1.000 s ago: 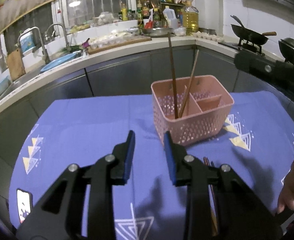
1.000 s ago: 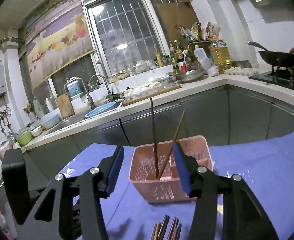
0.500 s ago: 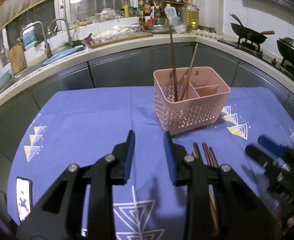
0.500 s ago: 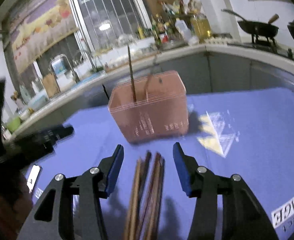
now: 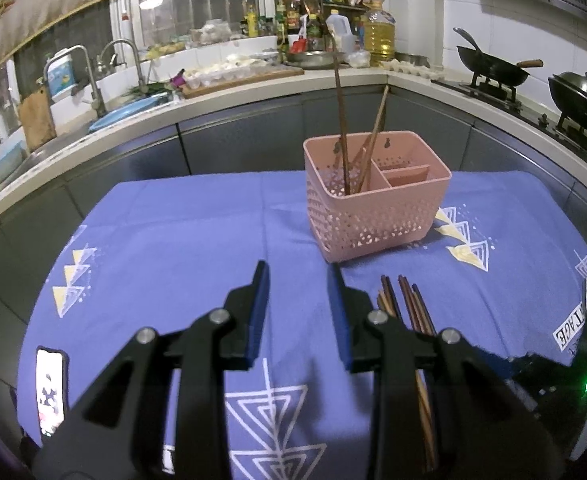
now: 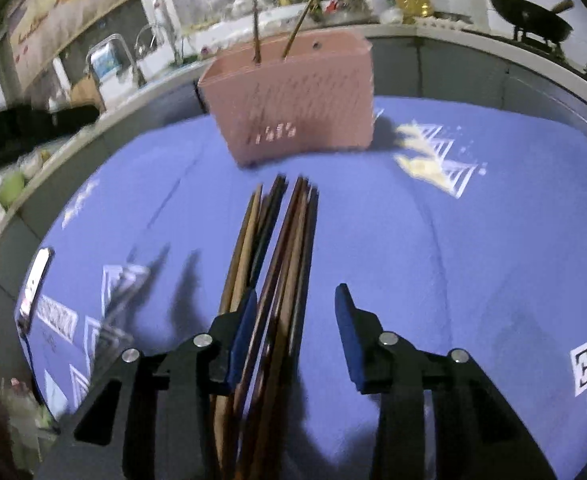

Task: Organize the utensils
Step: 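Move both open tools back down to the chopstick pile, then grasp a chopstick with the left tool while the right tool grasps another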

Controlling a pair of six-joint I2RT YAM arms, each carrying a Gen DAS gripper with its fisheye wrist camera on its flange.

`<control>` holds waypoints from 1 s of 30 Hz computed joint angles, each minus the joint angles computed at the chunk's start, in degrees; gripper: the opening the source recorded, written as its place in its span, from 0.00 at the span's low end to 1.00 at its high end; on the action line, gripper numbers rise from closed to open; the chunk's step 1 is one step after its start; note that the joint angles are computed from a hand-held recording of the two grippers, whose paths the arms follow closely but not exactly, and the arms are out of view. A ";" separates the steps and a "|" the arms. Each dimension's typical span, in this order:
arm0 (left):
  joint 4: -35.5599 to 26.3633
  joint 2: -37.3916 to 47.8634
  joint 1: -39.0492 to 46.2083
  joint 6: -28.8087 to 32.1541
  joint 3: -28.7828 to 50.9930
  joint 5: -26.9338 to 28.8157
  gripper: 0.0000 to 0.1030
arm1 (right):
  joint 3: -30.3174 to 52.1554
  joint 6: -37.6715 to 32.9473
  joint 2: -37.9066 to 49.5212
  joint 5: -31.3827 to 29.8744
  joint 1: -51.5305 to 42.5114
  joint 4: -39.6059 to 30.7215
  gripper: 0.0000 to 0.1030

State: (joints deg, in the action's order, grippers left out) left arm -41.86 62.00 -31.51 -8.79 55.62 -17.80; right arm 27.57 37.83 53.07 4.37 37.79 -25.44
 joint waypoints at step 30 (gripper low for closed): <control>2.90 13.98 -0.16 -2.54 -8.31 18.07 0.34 | -5.24 -0.33 -9.06 -0.74 -5.07 -3.02 0.39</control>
